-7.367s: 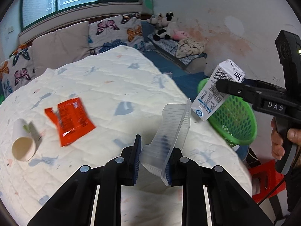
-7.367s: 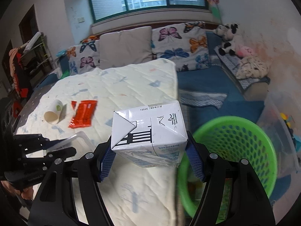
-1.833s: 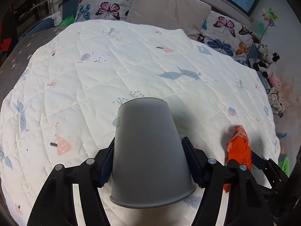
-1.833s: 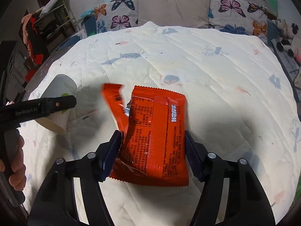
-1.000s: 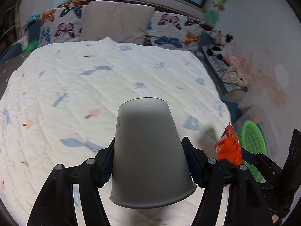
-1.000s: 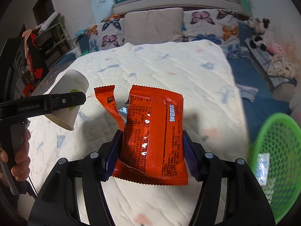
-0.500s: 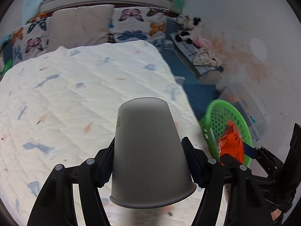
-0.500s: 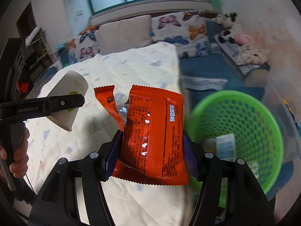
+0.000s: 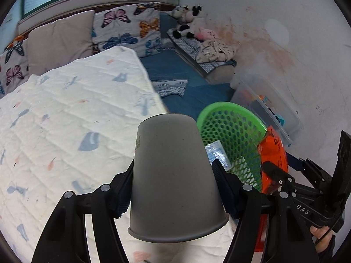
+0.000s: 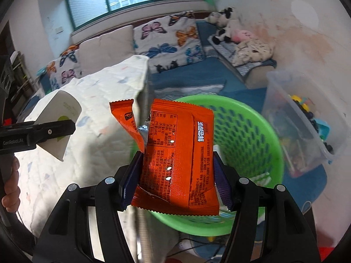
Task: Collect trash
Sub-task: 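Drop the red packet into the basket while the left gripper drops the paper cup there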
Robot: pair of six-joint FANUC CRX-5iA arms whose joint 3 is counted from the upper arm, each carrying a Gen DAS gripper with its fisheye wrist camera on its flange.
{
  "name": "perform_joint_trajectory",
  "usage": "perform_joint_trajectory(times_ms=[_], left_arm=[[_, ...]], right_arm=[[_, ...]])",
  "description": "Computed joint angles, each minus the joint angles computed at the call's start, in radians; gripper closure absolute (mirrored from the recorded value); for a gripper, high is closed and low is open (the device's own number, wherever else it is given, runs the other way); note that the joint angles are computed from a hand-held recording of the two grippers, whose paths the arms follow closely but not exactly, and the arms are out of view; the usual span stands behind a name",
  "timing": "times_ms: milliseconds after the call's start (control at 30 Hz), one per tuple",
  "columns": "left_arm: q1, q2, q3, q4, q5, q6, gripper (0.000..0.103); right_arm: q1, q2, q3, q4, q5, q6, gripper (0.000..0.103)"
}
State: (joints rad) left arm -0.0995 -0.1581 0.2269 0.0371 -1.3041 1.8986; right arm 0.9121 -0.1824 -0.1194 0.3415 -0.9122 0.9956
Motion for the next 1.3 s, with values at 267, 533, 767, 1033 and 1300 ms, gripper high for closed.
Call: perform_joint_trajectory(times_ms=[267,533,767,1033,1300], left_arm=[[-0.058,0.09,0.083,-0.019,-0.011,-0.004,0.038],[-0.083,0.15,0.144,-0.028,-0.02,0.0,0.038],[-0.095,0.183,0.175,-0.024,-0.02,0.001,0.038],[-0.117,0.228,0.205,-0.02,-0.029,0.012,0.038],[-0.134,0.26,0.223,-0.021,-0.034,0.018,0.038]], right_arm=[[-0.066,-0.005,-0.004,-0.023,0.003,0.014,0.038],[-0.109,0.002,0.0,-0.046,0.021,0.025,0.029],[-0.121,-0.006,-0.008,-0.056,0.032,0.03,0.024],[-0.134,-0.029,-0.018,-0.069,0.038,0.034,0.024],[-0.127,-0.07,-0.049,-0.066,0.046,0.022,0.024]])
